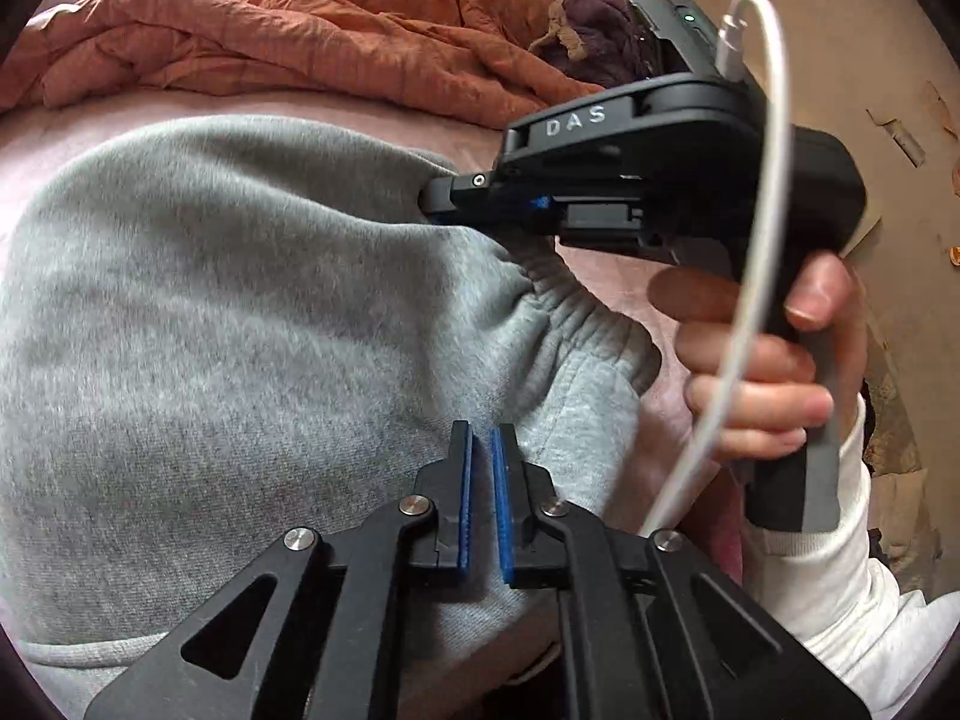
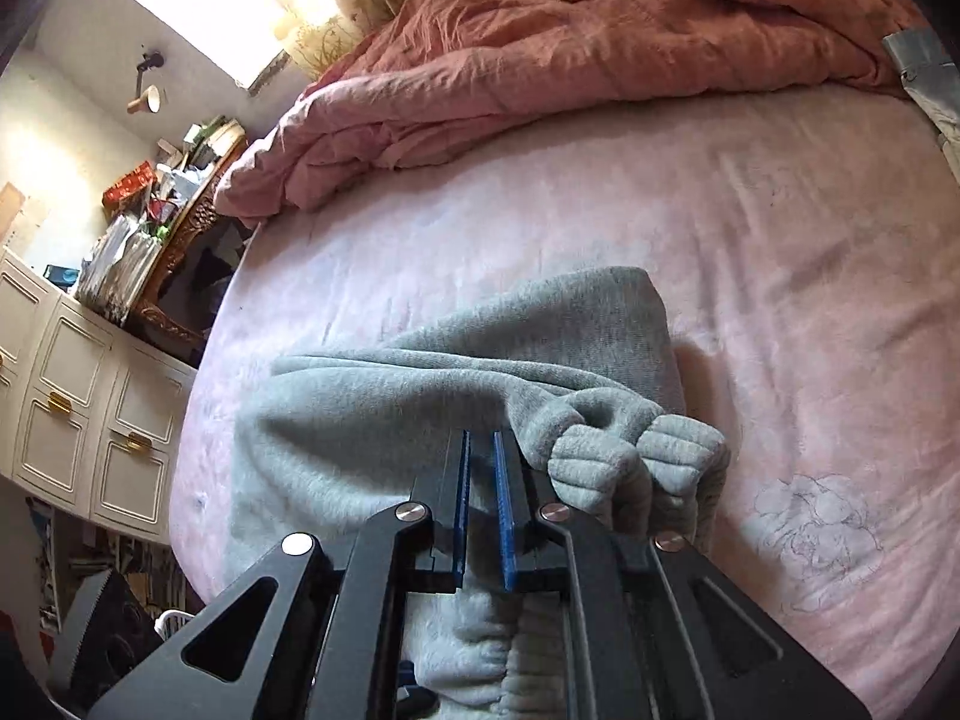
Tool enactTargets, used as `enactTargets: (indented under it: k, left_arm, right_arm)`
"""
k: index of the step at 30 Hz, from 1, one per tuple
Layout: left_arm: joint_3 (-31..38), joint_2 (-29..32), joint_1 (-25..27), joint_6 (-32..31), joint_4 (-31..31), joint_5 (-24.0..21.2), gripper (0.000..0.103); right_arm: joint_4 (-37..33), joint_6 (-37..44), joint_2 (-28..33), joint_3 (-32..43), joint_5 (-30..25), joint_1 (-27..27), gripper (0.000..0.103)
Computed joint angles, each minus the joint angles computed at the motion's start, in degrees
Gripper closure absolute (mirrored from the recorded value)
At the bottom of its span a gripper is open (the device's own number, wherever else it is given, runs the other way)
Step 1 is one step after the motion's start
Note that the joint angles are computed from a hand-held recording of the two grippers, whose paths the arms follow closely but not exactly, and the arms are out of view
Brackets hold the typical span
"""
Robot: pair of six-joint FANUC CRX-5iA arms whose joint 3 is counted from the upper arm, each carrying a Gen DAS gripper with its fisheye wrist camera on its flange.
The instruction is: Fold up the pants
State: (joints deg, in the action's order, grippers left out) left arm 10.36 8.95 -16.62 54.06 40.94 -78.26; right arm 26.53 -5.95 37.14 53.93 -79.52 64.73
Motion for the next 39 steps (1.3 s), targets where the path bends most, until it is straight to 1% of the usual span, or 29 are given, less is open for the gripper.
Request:
enactTargets:
  k: [3,6,7,8,10,11,14,16,17,18,19,20,21,22,23,24,26,28,29,30,32,34,36,37,38,39]
  left_arm:
    - [-1.29,-1.11,0.0,-0.16,-0.73,0.7,0.098]
    - [-3.1,-3.15,-0.6,-1.11,-2.14,2.8,0.098]
    - [-3.54,-3.76,-0.73,-1.21,-2.32,3.38,0.098]
    - [-4.16,-4.45,-0.63,-1.62,-2.12,4.02,0.098]
    - [-6.37,-6.62,0.08,-3.43,-1.31,5.95,0.098]
    - [-7.76,-8.17,0.6,-4.8,-0.82,7.52,0.098]
    - [-12.33,-13.65,2.42,-8.25,0.42,14.74,0.097]
    - [-14.69,-16.46,4.0,-9.72,1.51,18.47,0.093]
    - [-15.6,-17.54,5.03,-9.92,1.84,19.75,0.091]
    - [-16.0,-18.25,5.96,-9.62,1.9,20.56,0.089]
    - [-16.39,-18.87,6.87,-9.22,1.78,21.28,0.088]
    - [-16.43,-19.15,7.49,-8.58,1.38,22.05,0.085]
    - [-16.7,-19.49,8.3,-8.17,1.08,22.63,0.08]
    - [-16.93,-19.73,9.14,-7.65,0.83,22.88,0.078]
    - [-16.78,-19.6,9.94,-6.75,0.41,22.82,0.071]
    - [-15.07,-17.87,10.14,-5.12,-0.38,22.71,0.063]
    - [-13.3,-15.85,11.46,-3.11,-0.7,21.51,0.052]
    - [-11.75,-13.71,12.89,-2.29,0.04,18.92,0.052]
    - [-11.08,-12.58,13.88,-2.43,1.02,16.45,0.052]
    - [-10.89,-11.68,15.27,-2.72,2.3,13.85,0.052]
    - [-10.95,-10.25,16.78,-2.33,3.69,10.1,0.052]
    - [-11.56,-9.44,17.74,-1.73,4.31,8.11,0.051]
    - [-12.62,-8.62,18.77,-1.32,6.51,6.23,0.045]
    - [-13.03,-8.1,19.27,-1.05,7.89,5.03,0.043]
    - [-13.05,-7.41,19.59,-0.68,8.89,4.04,0.039]
    - [-13.21,-6.81,19.91,-0.27,9.83,3.26,0.033]
  right_arm:
    - [1.26,-0.13,1.12,1.03,-0.27,-0.75,0.103]
    - [2.45,2.76,5.78,9.35,-5.58,-0.94,0.103]
    - [2.49,3.2,6.55,10.86,-6.44,-0.87,0.103]
    - [3.11,3.22,6.29,10.57,-6.25,-0.61,0.103]
    - [6.8,2.53,4.3,6.76,-4.47,0.81,0.103]
    - [10.39,2.39,3.01,4.25,-3.63,2.23,0.103]
    - [19.25,1.59,-0.94,-3.24,-0.57,6.14,0.103]
    - [24.83,1.43,-2.56,-6.54,-0.72,8.95,0.103]
    - [27.4,0.89,-2.88,-7.46,-1.78,10.44,0.097]
    - [28.88,-0.38,-3.86,-9.36,-2.05,11.52,0.083]
    - [30.0,-2.13,-4.88,-11.26,-2.36,12.55,0.073]
    - [30.93,-4.21,-5.61,-12.85,-3.22,13.52,0.055]
    - [31.8,-5.93,-5.91,-13.74,-4.49,14.29,0.049]
    - [32.25,-7.11,-6.15,-14.37,-5.46,14.85,0.049]
    - [32.32,-9.08,-7.28,-16.45,-5.69,15.4,0.048]
    - [32.21,-11.5,-8.74,-19.08,-5.21,15.74,0.045]
    - [31.86,-18.49,-12.71,-26.24,-1.84,16.22,0.039]
    - [30.9,-25.87,-17.55,-34.69,4.28,16.04,0.037]
    - [30.3,-28.44,-19.44,-38.2,7.36,15.87,0.037]
    - [29.77,-30.26,-20.83,-40.82,9.96,15.73,0.037]
    - [29.67,-34.21,-23.2,-45.91,15.21,15.4,0.037]
    - [30.03,-37.65,-24.72,-49.68,19.31,15.17,0.034]
    - [30.65,-40.64,-25.14,-51.54,20.74,15.15,0.021]
    - [31.32,-42.23,-25.43,-52.57,21.58,15.07,0.02]
    - [32.03,-44.06,-25.93,-53.94,23.1,14.79,0.019]
    - [32.77,-46.1,-26.4,-55.29,24.83,14.37,0.017]
